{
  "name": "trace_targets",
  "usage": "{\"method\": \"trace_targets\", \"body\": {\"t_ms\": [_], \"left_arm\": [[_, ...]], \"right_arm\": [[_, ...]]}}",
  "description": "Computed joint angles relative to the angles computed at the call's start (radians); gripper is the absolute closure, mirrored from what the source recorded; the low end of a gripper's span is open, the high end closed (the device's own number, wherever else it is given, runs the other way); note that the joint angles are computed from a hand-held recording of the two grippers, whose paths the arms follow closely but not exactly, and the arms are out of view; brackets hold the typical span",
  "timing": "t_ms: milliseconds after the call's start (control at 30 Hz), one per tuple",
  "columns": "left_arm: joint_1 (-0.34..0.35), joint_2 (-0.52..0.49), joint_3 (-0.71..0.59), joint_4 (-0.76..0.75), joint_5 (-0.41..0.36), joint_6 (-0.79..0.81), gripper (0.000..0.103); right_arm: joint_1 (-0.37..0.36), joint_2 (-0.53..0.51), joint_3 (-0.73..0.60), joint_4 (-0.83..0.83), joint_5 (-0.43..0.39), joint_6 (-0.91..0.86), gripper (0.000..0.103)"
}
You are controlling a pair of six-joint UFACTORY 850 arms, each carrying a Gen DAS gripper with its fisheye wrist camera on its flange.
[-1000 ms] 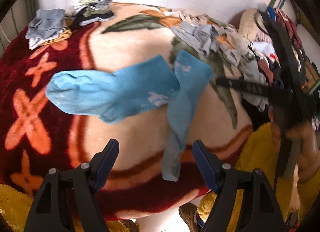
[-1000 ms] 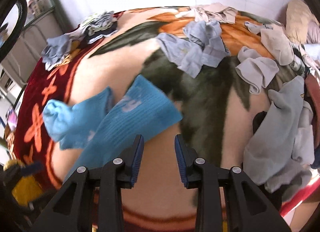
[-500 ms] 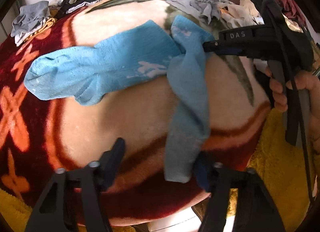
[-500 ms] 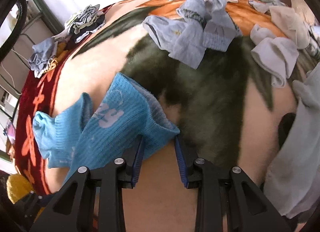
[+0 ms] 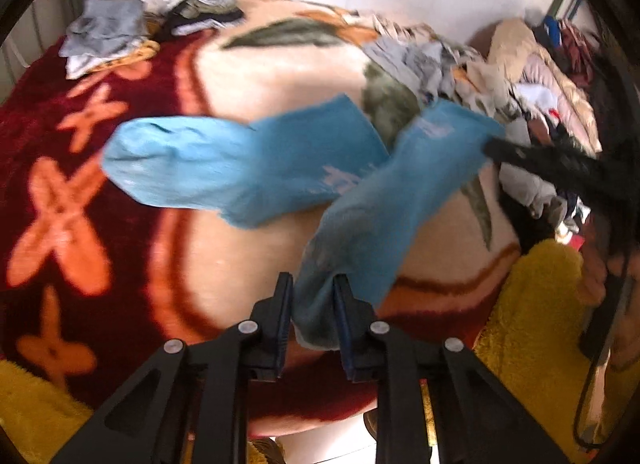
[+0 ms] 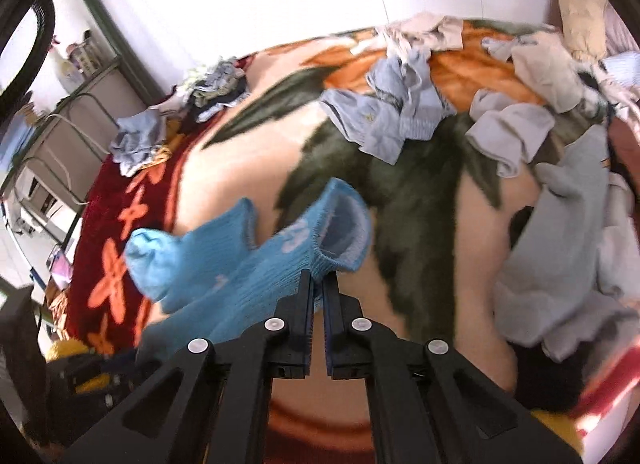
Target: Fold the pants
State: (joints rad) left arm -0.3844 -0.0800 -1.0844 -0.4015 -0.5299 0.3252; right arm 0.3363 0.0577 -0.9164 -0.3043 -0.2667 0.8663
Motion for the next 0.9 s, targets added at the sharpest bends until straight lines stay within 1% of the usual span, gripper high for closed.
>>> {"method": "trace_targets", "body": {"t_ms": [33,100,133,233,333,433,500,600,700,833,900], "left_arm": [[0.007,0.006,0.002,-0.004,0.001,-0.002,0.082],[0.031,0.024,0.01,-0.013,-0.002,-0.006,0.082],[0.035,0.013,-0.002,-0.012,-0.001,-0.011,0.082],[0.045,0.018,0.004,0.027,0.006,-0.056,0.081],[0.054,0.027,0.015,0.03,0.007,-0.077,0.073],[0.063,0.04,0.023,-0.002,-0.002,-0.039,0.068],[0.064,0.055,0.033,-0.009,-0.001,-0.026,0.062],[0.067,0.071,0.046,-0.065,-0.021,0.035,0.061],[0.053,0.077,0.05,-0.071,-0.028,0.067,0.061],[0.004,0.073,0.057,0.02,-0.015,0.047,0.061],[-0.015,0.066,0.061,0.027,-0.013,0.059,0.061]], "right_arm": [[0.018,0.017,0.003,-0.038,-0.021,0.042,0.098],[0.044,0.037,0.005,-0.041,-0.042,0.068,0.098],[0.058,0.043,0.003,-0.045,-0.053,0.084,0.098],[0.105,0.052,-0.004,-0.154,-0.095,0.191,0.098],[0.13,0.062,-0.003,-0.168,-0.094,0.222,0.098],[0.15,0.064,-0.009,-0.224,-0.107,0.282,0.098],[0.161,0.058,-0.02,-0.252,-0.126,0.306,0.098],[0.171,0.049,-0.035,-0.282,-0.137,0.333,0.098],[0.178,0.045,-0.042,-0.313,-0.136,0.359,0.098],[0.183,0.037,-0.058,-0.333,-0.14,0.373,0.098],[0.185,0.037,-0.064,-0.35,-0.139,0.389,0.098]]}}
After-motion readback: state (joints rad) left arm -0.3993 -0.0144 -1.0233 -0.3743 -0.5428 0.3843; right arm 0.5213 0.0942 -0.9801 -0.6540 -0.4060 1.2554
